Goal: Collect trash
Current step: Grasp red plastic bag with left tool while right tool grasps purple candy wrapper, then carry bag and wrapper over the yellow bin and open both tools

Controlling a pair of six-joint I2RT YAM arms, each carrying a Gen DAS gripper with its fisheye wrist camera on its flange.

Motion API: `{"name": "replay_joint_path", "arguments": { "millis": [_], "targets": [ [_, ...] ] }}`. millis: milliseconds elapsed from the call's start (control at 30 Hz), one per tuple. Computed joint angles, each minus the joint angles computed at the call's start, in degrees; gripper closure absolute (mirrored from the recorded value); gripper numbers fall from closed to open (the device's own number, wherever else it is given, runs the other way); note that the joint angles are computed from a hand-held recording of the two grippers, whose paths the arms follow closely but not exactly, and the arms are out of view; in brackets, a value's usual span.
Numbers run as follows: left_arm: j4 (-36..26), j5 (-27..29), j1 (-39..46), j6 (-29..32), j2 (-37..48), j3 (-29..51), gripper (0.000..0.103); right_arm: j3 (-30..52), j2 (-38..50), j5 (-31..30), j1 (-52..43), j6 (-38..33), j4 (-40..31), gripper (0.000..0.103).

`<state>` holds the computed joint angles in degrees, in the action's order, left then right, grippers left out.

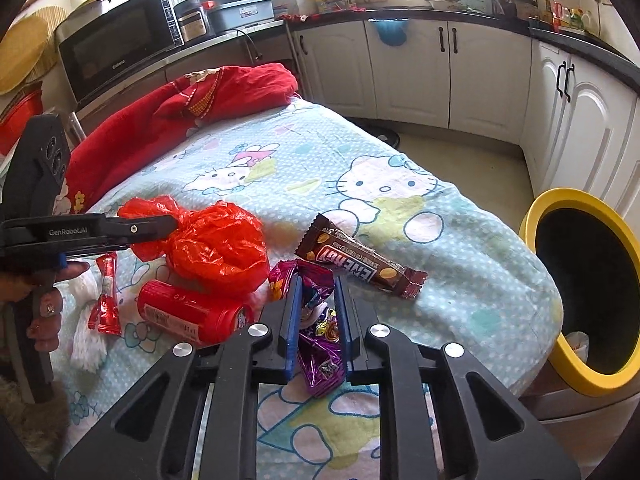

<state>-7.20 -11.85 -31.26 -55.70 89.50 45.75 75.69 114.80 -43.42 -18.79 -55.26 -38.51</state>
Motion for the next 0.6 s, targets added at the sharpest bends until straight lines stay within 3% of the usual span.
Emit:
{"name": "replay_joint_path", "arguments": {
  "millis": [600],
  "targets": [
    [-5.7,-6.2,-5.0,3.0,-2.0,7.0,0.1,4.6,-1.2,-4.8,-5.0,-1.3,-5.8,0.09]
  ]
}}
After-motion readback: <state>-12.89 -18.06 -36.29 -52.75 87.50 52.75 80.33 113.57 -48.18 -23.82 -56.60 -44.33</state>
